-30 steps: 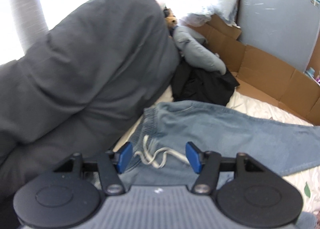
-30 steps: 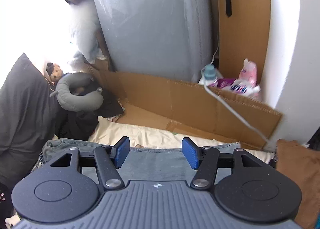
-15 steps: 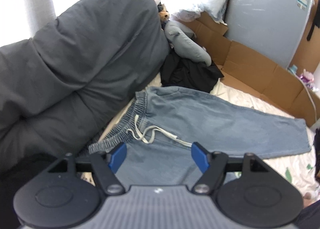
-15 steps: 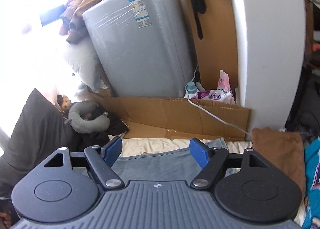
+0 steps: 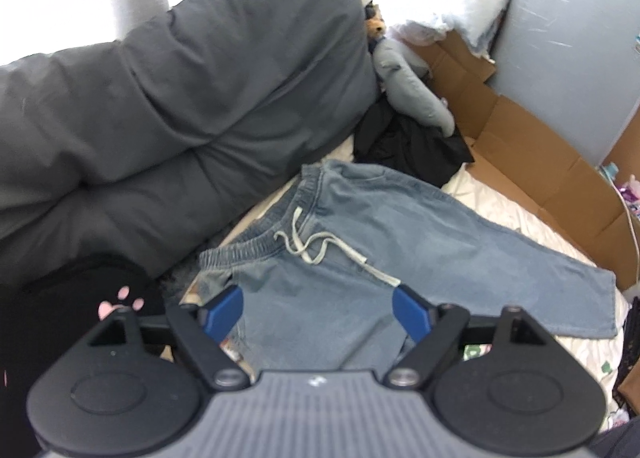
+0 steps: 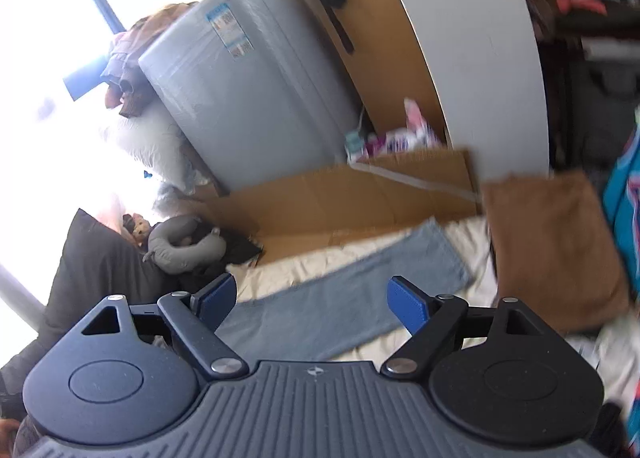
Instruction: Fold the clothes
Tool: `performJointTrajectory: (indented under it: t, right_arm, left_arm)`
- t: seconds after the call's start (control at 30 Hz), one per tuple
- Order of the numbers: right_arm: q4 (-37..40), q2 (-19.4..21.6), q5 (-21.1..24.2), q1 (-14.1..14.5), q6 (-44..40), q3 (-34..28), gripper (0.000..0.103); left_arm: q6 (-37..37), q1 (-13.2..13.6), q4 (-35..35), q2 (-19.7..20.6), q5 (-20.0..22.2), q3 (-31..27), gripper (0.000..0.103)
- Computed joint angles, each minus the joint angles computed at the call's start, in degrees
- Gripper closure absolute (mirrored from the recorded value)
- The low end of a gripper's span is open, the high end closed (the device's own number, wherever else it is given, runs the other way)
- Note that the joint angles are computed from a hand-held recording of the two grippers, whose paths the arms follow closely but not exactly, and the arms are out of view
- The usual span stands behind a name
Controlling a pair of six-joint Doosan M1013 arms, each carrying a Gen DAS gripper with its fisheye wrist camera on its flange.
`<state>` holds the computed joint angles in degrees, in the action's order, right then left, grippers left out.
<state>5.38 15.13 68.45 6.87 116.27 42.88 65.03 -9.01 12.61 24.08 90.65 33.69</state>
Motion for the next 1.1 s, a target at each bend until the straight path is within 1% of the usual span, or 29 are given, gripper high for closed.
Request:
performJointTrajectory:
  t: [0.13,0.2,0.23,0.3,0.37,0.43,0.53,0.6,0.73,0.83,0.97,1.1]
  right_arm:
    - [0.07,-2.73,-1.08,-0.17,0.99,6.81,0.016]
    - [0.48,-3.16,0.19,-0.39,0.64,8.79,0.016]
    - [0.34,-3.33,0.9,-0.44,0.46,9.66,0.016]
    - [-0.56,-4.23,0.08,-0.31,1.32,12.37,0.016]
    - [0.69,-4.9,-0.34,-0.61,2.46,14.91,0.016]
    - [2.98,-5.34,-0.71,-1.03,2.67,17.55,0.016]
    - [3.01,-5.06,0.84,-0.9,3.16,20.05,0.016]
    - [4.12,-5.05,0.94,-1.05,3.88,22.22,0.016]
    - [4.5,-4.79,2.23,-0.83,4.42,25.53,0.016]
    - [4.72,-4.34,4.03,-0.32,3.64,26.9,0.017]
    - [6.46,-3.58,5.99,-0.39,1.28,27.98,0.022]
    - [6.95,-2.8,7.62,-0.51,2.44,29.42,0.027]
  left_arm:
    - [1.23,-0.62,0.87,-0.98,-0.35,2.44,0.018]
    - [2.65,-0.92,1.07,-1.33,-0.54,3.8,0.018]
    - [2.21,-1.02,1.22,-1.62,-0.73,4.74,0.018]
    - [-0.4,-0.78,-0.19,-1.96,-0.36,6.11,0.018]
    - [-1.54,-0.21,-2.68,-2.03,-0.37,7.24,0.018]
    - [-1.12,-0.41,-2.19,-2.19,-1.07,8.87,0.018]
    - [-1.75,-0.37,-2.51,-2.6,-2.42,11.56,0.019]
    - [-2.54,0.05,-3.92,-2.88,-3.4,13.26,0.02]
    - [-3.12,0.34,-4.09,-3.41,-5.13,16.73,0.02]
    - [-3.68,0.58,-4.0,-3.38,-4.85,18.51,0.021]
    - [-5.28,0.99,-4.52,-3.76,-5.54,21.38,0.022]
    - [-6.55,1.49,-6.09,-3.76,-5.48,23.35,0.025]
